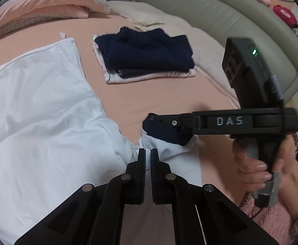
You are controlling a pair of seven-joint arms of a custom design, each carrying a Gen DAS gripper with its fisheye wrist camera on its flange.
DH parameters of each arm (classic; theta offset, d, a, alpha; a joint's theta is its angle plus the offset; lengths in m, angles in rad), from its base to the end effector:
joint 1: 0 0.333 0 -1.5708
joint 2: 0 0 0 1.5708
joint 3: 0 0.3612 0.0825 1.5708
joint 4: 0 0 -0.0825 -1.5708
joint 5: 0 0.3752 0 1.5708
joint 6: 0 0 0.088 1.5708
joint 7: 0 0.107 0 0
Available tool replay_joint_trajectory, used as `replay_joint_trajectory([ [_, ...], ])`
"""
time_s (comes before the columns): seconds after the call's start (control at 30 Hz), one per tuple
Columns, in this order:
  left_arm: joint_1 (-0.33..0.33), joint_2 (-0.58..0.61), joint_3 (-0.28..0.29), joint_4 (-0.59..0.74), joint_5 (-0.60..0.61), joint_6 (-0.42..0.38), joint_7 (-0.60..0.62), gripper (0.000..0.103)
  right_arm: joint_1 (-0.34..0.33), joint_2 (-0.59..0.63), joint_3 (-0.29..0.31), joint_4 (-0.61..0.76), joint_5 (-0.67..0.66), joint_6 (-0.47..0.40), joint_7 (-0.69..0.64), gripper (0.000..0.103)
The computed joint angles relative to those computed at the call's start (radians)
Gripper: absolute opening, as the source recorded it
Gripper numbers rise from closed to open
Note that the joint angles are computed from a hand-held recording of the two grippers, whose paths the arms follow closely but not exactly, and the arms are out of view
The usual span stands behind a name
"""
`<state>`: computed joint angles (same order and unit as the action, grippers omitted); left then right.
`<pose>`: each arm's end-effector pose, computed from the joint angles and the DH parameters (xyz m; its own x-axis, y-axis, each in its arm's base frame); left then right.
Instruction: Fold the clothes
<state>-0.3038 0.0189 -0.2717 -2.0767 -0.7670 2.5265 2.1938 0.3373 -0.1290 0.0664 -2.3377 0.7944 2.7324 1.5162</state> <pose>0.4896 -0.3081 0.5134 -0.6492 -0.6679 0.3640 -0.7342 0.4252 -0.5293 0.4782 0.1758 0.4869 -0.0647 -0.8322 -0.5506 -0.9069 0.2792 -0.3154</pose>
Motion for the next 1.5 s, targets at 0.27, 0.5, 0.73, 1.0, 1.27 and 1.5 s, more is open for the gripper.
replay_joint_trajectory([
  [0.27,-0.005,0.049,-0.008,0.052,0.047,-0.076,0.027,0.003,0.005,-0.034,-0.007,-0.054,0.050,0.053,0.024,0.024],
  [0.5,-0.009,0.155,-0.048,0.132,0.183,0.032,-0.116,0.003,-0.025,-0.063,-0.011,-0.074,-0.049,0.055,0.117,0.024],
  [0.73,0.024,0.138,-0.090,0.093,0.297,0.236,-0.273,0.003,-0.163,-0.135,0.105,-0.126,-0.567,0.006,0.458,0.024],
  [1.0,0.030,0.029,-0.060,0.008,0.189,0.022,-0.070,0.003,-0.112,-0.126,0.109,-0.099,-0.706,-0.016,0.436,0.024],
  [1.27,0.000,-0.087,0.015,-0.095,0.005,-0.148,0.101,0.003,-0.203,-0.196,0.130,-0.156,-0.930,-0.063,0.745,0.025],
  [1.5,-0.029,-0.215,0.071,-0.204,-0.038,-0.196,0.113,0.003,-0.088,-0.281,0.156,-0.248,-0.651,-0.005,0.716,0.030],
])
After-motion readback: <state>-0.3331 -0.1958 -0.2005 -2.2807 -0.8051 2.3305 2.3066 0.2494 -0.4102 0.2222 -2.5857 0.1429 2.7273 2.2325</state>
